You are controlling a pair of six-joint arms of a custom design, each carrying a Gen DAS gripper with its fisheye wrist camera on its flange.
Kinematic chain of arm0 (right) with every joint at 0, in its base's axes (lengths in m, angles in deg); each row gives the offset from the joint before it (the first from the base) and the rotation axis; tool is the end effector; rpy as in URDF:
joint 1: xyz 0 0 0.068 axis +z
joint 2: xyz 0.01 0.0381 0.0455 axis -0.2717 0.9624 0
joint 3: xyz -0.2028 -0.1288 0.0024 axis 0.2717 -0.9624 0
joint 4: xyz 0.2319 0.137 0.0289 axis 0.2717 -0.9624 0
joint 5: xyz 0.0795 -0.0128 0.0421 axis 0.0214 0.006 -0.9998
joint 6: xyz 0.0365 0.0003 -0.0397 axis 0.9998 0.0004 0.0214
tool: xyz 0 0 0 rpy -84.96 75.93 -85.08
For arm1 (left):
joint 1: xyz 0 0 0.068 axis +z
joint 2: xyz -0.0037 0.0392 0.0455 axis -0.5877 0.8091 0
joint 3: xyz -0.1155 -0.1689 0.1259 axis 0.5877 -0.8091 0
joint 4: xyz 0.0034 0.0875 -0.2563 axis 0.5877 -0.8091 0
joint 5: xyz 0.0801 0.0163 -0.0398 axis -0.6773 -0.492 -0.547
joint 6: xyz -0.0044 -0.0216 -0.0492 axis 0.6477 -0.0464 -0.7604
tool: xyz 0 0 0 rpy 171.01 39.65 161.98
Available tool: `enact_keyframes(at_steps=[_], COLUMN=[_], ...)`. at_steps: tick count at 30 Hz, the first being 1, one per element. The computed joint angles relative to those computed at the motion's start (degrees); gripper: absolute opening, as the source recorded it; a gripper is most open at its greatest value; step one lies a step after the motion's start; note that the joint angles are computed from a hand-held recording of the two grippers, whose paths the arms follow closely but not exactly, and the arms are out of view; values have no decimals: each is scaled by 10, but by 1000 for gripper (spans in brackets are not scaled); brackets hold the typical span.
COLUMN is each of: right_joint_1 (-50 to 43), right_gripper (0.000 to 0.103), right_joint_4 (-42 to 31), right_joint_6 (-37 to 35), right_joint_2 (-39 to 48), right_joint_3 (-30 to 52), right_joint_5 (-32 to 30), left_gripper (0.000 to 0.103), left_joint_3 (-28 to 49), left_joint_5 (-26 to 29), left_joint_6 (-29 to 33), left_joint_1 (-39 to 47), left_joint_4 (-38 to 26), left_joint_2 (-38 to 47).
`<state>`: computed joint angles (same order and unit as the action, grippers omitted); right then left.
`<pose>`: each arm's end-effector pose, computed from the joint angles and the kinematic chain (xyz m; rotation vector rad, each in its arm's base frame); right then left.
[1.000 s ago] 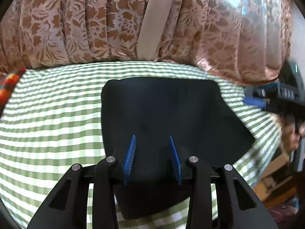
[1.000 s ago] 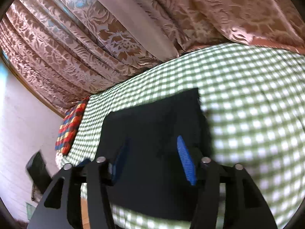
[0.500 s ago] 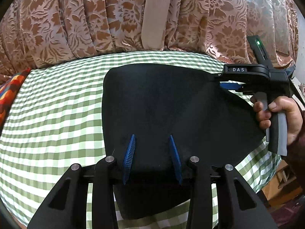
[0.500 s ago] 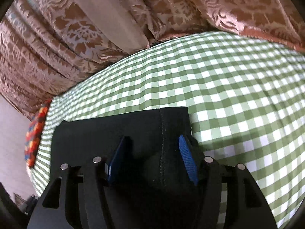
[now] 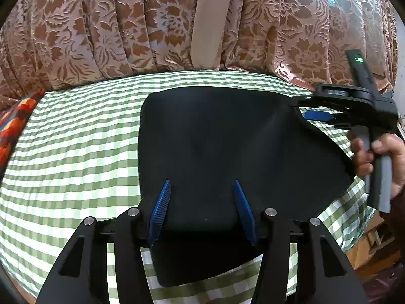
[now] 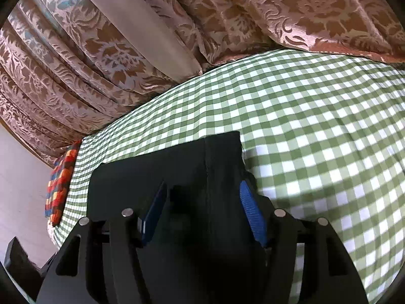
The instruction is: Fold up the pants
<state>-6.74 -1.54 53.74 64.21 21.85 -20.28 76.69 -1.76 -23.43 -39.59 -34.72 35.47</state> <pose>0.2113 0.0365 0.0935 0.5803 2.2969 0.5118 0.2126 -0.0273 0.0886 0.6551 2.2964 -0.3573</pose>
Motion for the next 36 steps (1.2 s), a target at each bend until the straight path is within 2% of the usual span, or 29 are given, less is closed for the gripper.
enact_keyframes(at_steps=[4,7,10,12,14,17,18,21,23,26,28,29,30,31,33,34,35,36], right_joint_1=[-1,10,21,17,20,36,33,9,-10,5,14,18,23,29,27,25,29,44], right_gripper=[60,59,39,21,16,14,14,15,15,16,20,25,34,39,41,49,55,55], right_joint_4=[-28,-31,-22,-21,-49,-89,-73,42,72,43,25,6,-21,-53,-89,-117,-154,-200], right_joint_6=[8,8,6,-4,-17,-34,-36,-38,-34,-43,-37,-36,-38,-37,-36,-35,-34,-32], right_joint_2=[-63,-71,-53,-68,-98,-140,-112,-8,-4,-27,-42,-58,-80,-113,-161,-200,-250,-303], right_joint_3=[-43,-61,-64,-70,-70,-74,-72,-88,-102,-97,-95,-93,-91,-92,-100,-107,-116,-121], right_joint_5=[-20,-28,-16,-28,-24,8,7,-17,-45,-25,-15,-6,6,18,6,-7,-10,0], left_gripper=[51,51,51,51,51,51,51,51,51,51,51,51,51,51,51,52,56,64], left_joint_3=[6,9,18,31,49,74,89,122,136,167,186,188,194,194,184,186,192,199], left_joint_5=[8,10,25,40,57,88,112,147,158,191,210,213,215,211,196,194,195,197], left_joint_6=[3,7,12,13,16,26,35,53,60,69,68,64,58,51,43,46,51,54], left_joint_1=[18,33,60,84,111,158,184,225,243,263,267,265,261,253,233,227,219,216], left_joint_4=[-17,-24,-32,-41,-54,-80,-95,-130,-139,-176,-191,-192,-194,-190,-174,-174,-181,-185], left_joint_2=[-7,-8,2,19,41,70,88,131,155,192,208,210,212,208,187,187,191,200])
